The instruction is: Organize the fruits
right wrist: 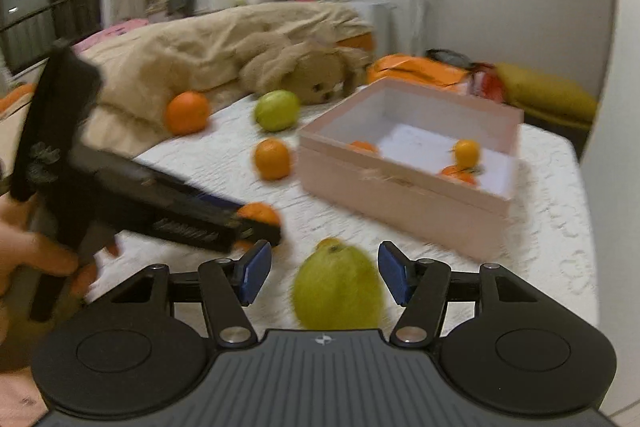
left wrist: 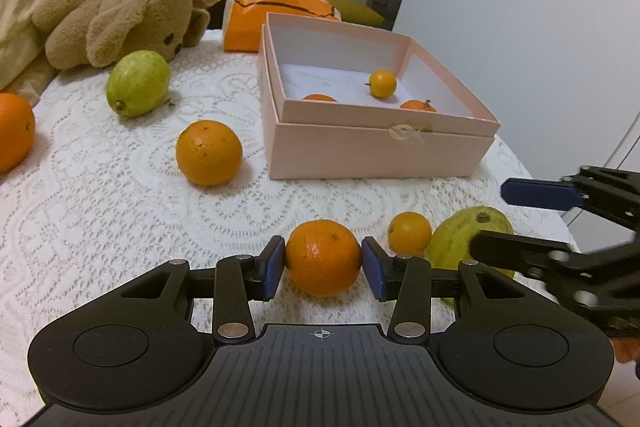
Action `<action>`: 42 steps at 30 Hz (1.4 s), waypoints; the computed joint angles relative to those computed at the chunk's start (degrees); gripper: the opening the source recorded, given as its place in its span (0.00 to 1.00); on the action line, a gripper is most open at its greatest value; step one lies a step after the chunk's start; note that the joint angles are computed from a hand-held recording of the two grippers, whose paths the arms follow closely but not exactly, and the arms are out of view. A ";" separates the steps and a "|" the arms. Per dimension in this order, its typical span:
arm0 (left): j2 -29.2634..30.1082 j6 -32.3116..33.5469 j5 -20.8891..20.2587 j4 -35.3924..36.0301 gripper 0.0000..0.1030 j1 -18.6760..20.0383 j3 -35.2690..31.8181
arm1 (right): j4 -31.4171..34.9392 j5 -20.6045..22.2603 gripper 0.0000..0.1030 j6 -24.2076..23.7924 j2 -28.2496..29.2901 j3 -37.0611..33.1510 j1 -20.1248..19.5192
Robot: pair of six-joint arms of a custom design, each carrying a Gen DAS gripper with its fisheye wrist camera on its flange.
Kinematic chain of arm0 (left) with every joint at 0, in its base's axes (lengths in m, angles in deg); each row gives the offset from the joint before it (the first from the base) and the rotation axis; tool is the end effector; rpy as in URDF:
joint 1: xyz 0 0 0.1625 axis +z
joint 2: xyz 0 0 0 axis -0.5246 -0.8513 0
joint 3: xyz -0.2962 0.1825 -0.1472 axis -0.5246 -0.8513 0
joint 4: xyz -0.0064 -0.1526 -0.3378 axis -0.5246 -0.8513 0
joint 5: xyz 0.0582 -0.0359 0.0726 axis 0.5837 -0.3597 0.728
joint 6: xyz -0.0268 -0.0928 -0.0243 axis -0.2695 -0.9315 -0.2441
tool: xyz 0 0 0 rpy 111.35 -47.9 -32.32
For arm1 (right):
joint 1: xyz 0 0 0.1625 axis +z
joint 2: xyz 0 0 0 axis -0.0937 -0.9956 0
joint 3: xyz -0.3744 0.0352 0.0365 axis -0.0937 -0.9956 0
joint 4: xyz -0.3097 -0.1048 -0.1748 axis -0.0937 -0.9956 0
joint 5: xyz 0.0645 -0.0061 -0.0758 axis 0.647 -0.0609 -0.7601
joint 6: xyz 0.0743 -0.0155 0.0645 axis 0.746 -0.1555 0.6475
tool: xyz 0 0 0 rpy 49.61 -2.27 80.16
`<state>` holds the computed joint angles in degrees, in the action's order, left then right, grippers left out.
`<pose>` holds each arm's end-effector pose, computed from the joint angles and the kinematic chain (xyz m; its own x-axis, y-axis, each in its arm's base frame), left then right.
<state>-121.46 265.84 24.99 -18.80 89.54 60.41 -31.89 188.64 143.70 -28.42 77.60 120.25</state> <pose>0.0872 -0.2424 0.1929 -0.8315 0.0229 -0.5550 0.4035 0.7116 -0.5752 0.2444 -0.2652 -0.1017 -0.5251 -0.7021 0.4810 -0.8510 0.4293 -0.3025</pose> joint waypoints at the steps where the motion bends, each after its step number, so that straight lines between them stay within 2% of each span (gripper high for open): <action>1: -0.05 0.07 0.07 0.04 0.46 0.03 -0.01 | -0.92 1.58 0.59 0.04 0.61 -0.46 0.23; 2: -0.11 0.24 0.19 0.11 0.46 0.19 -0.09 | -0.04 2.77 0.63 0.28 1.39 -1.62 0.09; 3: -0.14 0.27 0.27 0.19 0.46 0.27 -0.14 | 0.63 1.55 0.65 0.64 1.59 -1.98 -0.86; 8: -0.15 0.27 0.29 0.27 0.46 0.29 -0.16 | 6.15 -1.81 0.65 3.46 2.82 -4.70 -3.36; 12: -0.24 0.26 0.14 0.32 0.46 0.10 0.01 | 9.99 -0.52 0.65 3.51 5.14 -7.54 -3.25; 15: -0.17 0.28 0.16 0.24 0.46 0.12 0.02 | 8.01 1.88 0.59 1.21 5.73 -7.02 -2.31; 26: -1.21 1.11 -0.22 0.29 0.46 -0.72 0.76 | 6.45 2.57 0.57 -1.38 5.83 -7.06 -1.62; 29: -6.12 4.04 2.69 0.79 0.46 -0.46 -0.99 | 6.75 1.55 0.57 1.39 4.29 -6.65 -1.91; 30: -8.45 5.48 2.69 1.05 0.45 -1.47 -2.12 | 6.61 0.14 0.57 2.44 2.84 -6.08 -2.20; 32: -11.62 8.99 0.72 0.20 0.45 -4.32 -4.18 | 5.65 -3.46 0.57 4.27 -1.59 -4.86 -2.31; 34: -14.42 16.76 -0.45 -5.54 0.46 -5.82 -5.73 | 3.61 -4.29 0.57 5.44 -5.64 -5.09 -0.60; 36: -13.33 21.88 2.69 -10.82 0.46 -3.30 -8.11 | 1.49 -2.79 0.57 5.23 -7.50 -6.89 1.48; 37: -10.20 21.98 6.49 -10.92 0.46 -0.17 -11.24 | 0.30 -1.43 0.57 3.76 -7.57 -8.52 2.58; 40: 2.88 18.76 17.06 -3.05 0.46 9.07 -23.21 | 0.97 4.02 0.57 0.43 -4.68 -15.41 4.96; 42: 10.94 17.37 18.53 2.99 0.46 12.26 -29.59 | 3.60 6.30 0.57 0.37 -2.14 -19.95 5.25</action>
<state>-110.52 283.21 43.52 -15.81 101.80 30.82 -28.29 194.94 144.07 -30.56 57.65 125.50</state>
